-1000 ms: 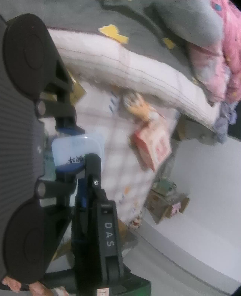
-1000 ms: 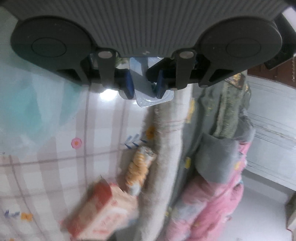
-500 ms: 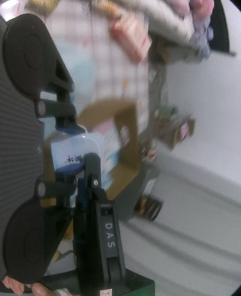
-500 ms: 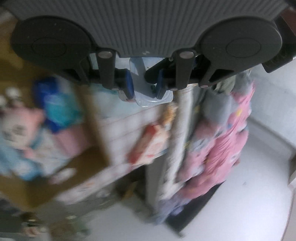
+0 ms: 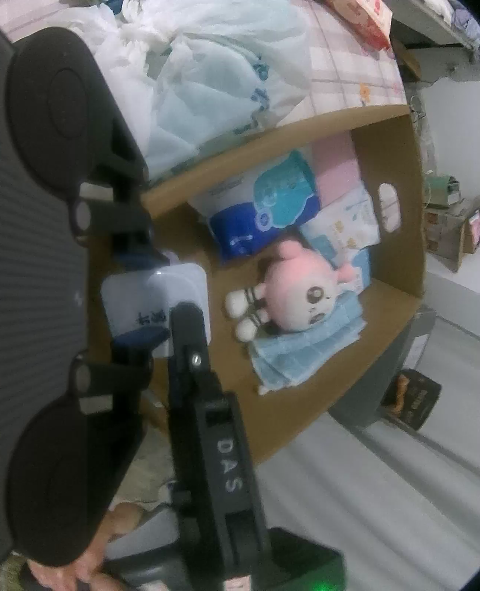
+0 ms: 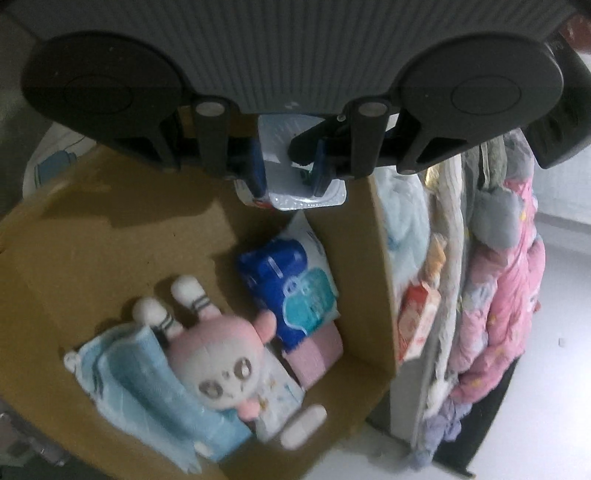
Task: Organize soft objects
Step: 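Carry the white yogurt cup with the right tool into the box, release, then withdraw the right tool from the box to the orange striped plush toy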
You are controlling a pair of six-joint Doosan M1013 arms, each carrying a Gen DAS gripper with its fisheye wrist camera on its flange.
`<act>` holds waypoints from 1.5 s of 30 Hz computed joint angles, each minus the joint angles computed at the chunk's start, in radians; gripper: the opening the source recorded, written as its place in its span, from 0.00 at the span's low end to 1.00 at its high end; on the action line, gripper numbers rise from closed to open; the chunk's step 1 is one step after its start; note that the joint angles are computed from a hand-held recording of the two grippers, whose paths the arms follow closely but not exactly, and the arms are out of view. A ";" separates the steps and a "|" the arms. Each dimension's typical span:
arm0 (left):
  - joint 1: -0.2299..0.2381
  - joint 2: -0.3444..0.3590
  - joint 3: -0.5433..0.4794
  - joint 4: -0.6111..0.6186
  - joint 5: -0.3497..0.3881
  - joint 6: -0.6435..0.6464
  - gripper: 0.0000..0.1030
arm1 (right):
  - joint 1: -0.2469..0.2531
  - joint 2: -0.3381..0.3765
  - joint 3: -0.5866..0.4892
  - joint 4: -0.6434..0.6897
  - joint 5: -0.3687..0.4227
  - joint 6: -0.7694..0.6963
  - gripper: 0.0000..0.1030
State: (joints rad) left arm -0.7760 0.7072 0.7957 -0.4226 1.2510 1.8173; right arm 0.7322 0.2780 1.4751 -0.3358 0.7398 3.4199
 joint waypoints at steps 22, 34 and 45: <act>-0.001 -0.010 -0.010 -0.026 -0.001 0.041 0.67 | -0.061 -0.028 0.091 0.145 -0.152 -0.076 0.42; 0.042 -0.145 0.203 -0.138 -0.255 0.192 0.86 | 0.019 -0.072 0.131 -0.414 -0.184 0.438 0.47; 0.131 -0.216 0.342 -0.071 -0.405 0.202 0.86 | 0.031 0.037 -0.083 -0.390 -0.198 0.198 0.49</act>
